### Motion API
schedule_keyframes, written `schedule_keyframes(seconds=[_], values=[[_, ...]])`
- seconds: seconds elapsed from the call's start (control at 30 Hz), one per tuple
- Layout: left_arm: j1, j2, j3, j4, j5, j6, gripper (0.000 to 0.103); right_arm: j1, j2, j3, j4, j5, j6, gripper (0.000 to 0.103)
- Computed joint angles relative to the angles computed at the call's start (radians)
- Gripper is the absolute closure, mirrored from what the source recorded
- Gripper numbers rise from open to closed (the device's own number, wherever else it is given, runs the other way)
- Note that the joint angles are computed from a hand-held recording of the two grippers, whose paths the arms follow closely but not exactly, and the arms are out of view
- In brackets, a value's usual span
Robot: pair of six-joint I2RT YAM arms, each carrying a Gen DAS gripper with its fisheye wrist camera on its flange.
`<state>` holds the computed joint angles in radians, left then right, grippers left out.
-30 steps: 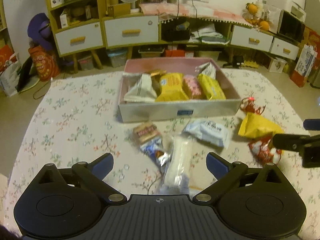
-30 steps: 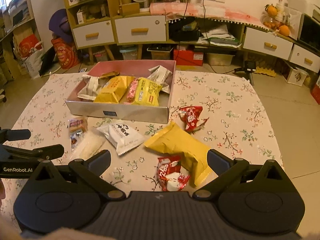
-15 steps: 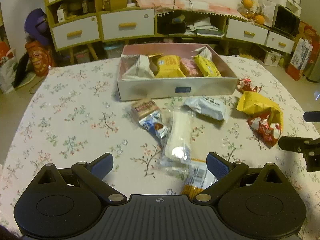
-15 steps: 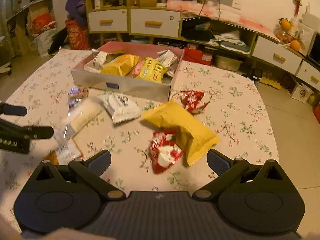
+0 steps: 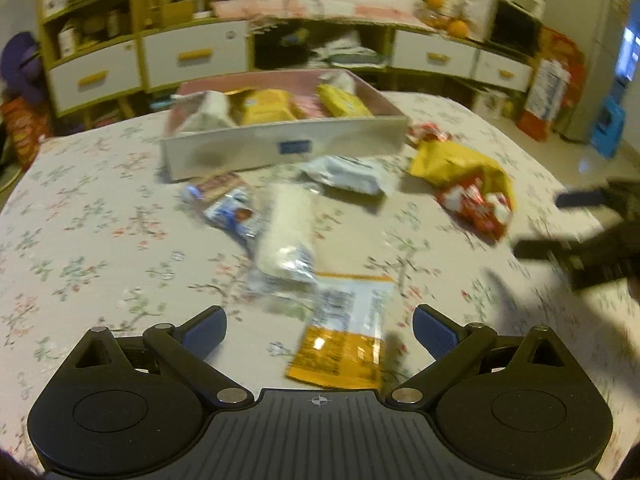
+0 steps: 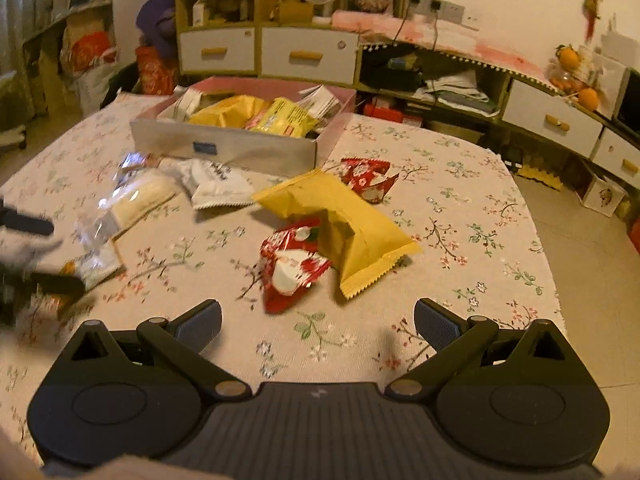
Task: Organize snacks
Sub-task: 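Grasp the orange-and-white packet with the left gripper while the right gripper grasps a red candy packet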
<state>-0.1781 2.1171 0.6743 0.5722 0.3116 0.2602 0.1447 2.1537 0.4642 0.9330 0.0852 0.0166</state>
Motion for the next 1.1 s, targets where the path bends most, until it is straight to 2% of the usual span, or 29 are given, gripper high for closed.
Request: schedule_keyframes(seconds=[0.13,0.23,0.3,0.37,0.4,0.57,0.67,0.7,0.87,0.97,1.1], values=[[-0.017,0.021,-0.019,0.039,0.017,0.036,0.003,-0.036,0.024,0.004,0.049,-0.113,0.031,0.004],[-0.018,0.03,-0.016,0.029,0.037,0.054,0.005,-0.042,0.028,0.022,0.021,-0.169,0.041,0.01],[-0.019,0.038,-0.016,0.035,0.038,0.062,0.006,-0.033,0.043,0.033,0.015,-0.171,0.037,0.014],[-0.018,0.047,-0.009,0.033,0.043,0.066,0.015,-0.02,0.06,0.055,-0.009,-0.168,0.039,0.02],[-0.016,0.049,-0.005,0.023,0.051,0.068,0.017,-0.014,0.066,0.07,-0.031,-0.167,0.045,0.024],[-0.011,0.048,-0.016,0.041,0.064,0.078,0.029,0.017,0.089,0.108,-0.04,-0.129,0.043,0.022],[-0.008,0.043,-0.012,0.03,0.067,0.079,0.033,0.019,0.09,0.122,-0.051,-0.121,0.046,0.023],[-0.008,0.04,-0.01,0.02,0.067,0.076,0.034,0.018,0.09,0.128,-0.057,-0.117,0.047,0.025],[-0.009,0.026,-0.007,-0.009,0.075,0.063,0.053,0.008,0.093,0.149,-0.069,-0.1,0.067,0.034],[-0.012,0.02,-0.004,-0.021,0.077,0.063,0.06,0.005,0.093,0.154,-0.07,-0.097,0.07,0.04],[-0.019,0.016,-0.001,-0.033,0.071,0.06,0.061,0.006,0.091,0.155,-0.069,-0.098,0.064,0.05]])
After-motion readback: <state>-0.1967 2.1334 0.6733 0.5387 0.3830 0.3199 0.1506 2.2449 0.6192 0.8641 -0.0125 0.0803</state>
